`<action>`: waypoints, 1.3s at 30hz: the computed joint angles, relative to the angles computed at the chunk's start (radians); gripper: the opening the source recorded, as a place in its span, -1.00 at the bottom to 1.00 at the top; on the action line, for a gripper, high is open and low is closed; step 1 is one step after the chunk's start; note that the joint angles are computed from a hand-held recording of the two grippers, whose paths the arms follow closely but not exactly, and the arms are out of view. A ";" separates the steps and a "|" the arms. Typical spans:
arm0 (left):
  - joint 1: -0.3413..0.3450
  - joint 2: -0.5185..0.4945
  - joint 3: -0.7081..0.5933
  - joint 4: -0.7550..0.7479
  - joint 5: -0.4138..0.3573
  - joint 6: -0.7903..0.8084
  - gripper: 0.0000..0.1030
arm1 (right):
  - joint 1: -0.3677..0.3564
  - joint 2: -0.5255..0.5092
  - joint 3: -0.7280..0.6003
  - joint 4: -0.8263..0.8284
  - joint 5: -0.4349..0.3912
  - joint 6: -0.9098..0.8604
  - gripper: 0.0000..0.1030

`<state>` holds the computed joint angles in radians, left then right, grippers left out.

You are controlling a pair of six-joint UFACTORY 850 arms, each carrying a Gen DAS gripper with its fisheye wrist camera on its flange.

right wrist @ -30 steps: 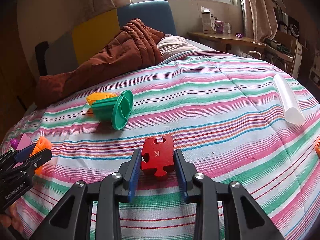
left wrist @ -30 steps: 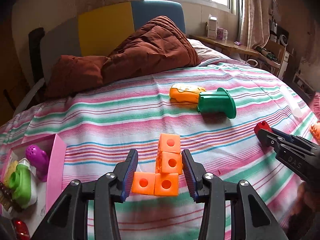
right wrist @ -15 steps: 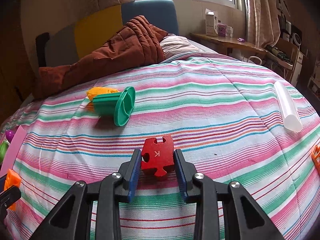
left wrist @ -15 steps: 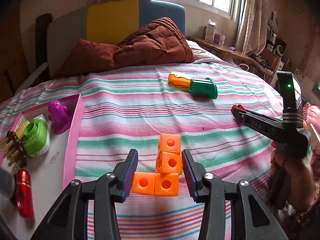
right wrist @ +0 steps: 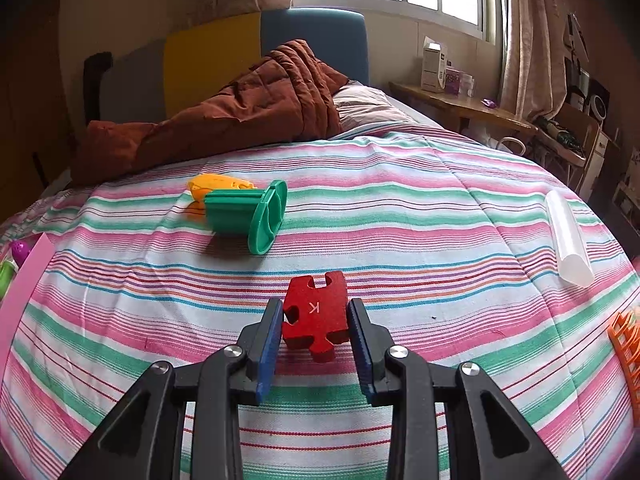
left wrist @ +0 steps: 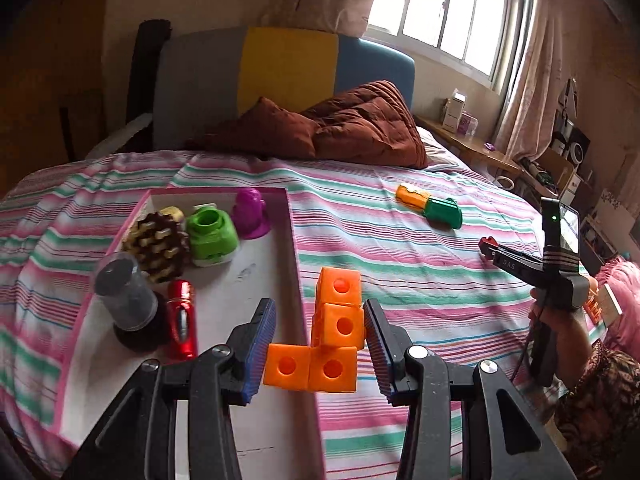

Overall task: Organize rigid objects
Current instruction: 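Carry the orange cubes into the tray with the left gripper while the right gripper holds the puzzle piece, then carry the red K puzzle piece into the tray and open the right gripper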

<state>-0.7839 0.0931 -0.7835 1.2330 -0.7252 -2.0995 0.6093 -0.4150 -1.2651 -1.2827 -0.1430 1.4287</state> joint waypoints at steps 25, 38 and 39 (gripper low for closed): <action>0.027 0.179 0.226 -0.138 -0.118 -0.077 0.24 | 0.022 0.001 0.001 0.036 -0.048 -0.075 -0.37; -0.041 0.176 0.202 -0.080 -0.191 -0.198 1.00 | 0.015 0.018 0.022 -0.046 0.017 -0.001 -0.37; -0.044 0.167 0.193 -0.079 -0.189 -0.185 1.00 | 0.015 0.023 0.027 -0.060 0.031 0.009 -0.37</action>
<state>-0.8281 0.2601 -0.5904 1.1538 -0.9138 -2.2846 0.6246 -0.3916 -1.2378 -1.3431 -0.1124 1.4380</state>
